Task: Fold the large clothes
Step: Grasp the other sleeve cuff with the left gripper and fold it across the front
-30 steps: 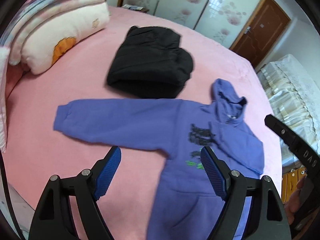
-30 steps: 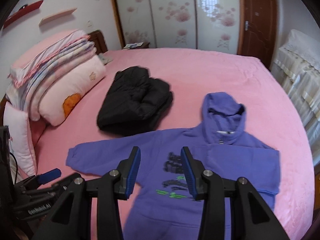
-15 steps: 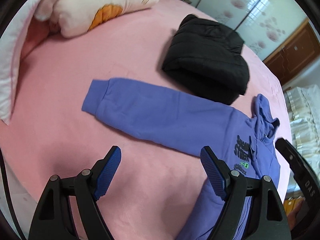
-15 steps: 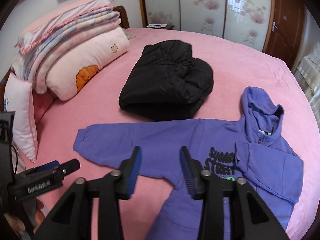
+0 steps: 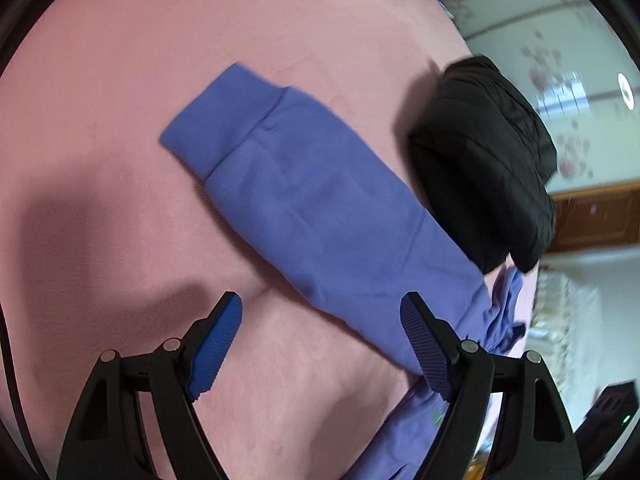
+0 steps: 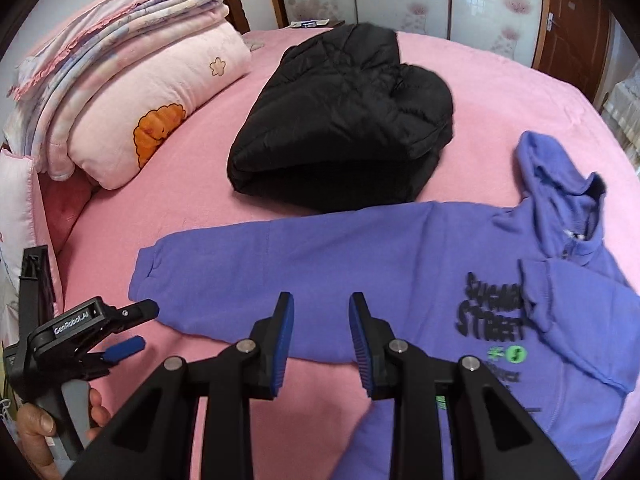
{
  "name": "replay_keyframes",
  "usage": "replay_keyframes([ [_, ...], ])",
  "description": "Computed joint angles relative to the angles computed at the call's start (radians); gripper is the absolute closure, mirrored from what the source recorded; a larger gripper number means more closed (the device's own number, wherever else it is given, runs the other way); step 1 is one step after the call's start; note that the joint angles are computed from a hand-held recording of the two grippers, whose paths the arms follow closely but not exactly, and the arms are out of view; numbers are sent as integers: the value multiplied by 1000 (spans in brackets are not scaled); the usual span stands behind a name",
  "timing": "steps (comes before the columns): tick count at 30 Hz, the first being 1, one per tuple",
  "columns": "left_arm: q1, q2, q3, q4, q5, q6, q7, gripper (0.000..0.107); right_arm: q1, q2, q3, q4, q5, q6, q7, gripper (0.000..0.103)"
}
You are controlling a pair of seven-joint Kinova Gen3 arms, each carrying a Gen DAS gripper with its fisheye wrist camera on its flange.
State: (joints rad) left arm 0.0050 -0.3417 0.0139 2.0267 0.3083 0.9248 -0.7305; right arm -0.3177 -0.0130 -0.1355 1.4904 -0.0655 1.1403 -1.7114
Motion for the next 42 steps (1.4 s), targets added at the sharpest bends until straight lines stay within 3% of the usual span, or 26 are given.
replay_keyframes([
  [6,7,-19,-97,183,197,-229,-77,29,-6,15,-3,50,-55,-54,33,75],
  [9,51,5,-137,233,249,-340,-96,36,-9,8,-5,63,-56,-64,40,75],
  [11,128,26,-203,249,265,-399,-99,49,-10,6,-5,72,-57,-61,47,75],
  [13,182,55,-235,239,239,-434,-60,89,-7,8,-2,74,-61,-52,50,75],
  [15,164,70,-196,206,162,-425,12,96,3,5,7,80,-60,-45,43,75],
  [19,26,81,-18,96,-1,-337,110,97,16,6,14,75,-50,-36,24,75],
  [21,1,84,54,28,-82,-293,164,97,36,3,30,70,-43,-36,10,75],
  [24,78,107,75,-82,-176,-260,193,98,68,-5,51,66,-46,-39,5,75],
  [31,236,214,161,-363,-275,-205,101,99,159,-38,122,69,-89,-40,49,75],
  [35,349,333,221,-544,-367,-174,79,99,253,-60,180,80,-140,-38,125,75],
  [38,391,465,317,-683,-458,-160,61,99,340,-77,248,84,-155,-28,196,75],
  [42,554,649,300,-864,-496,-101,-23,97,449,-71,336,76,-192,-4,331,75],
])
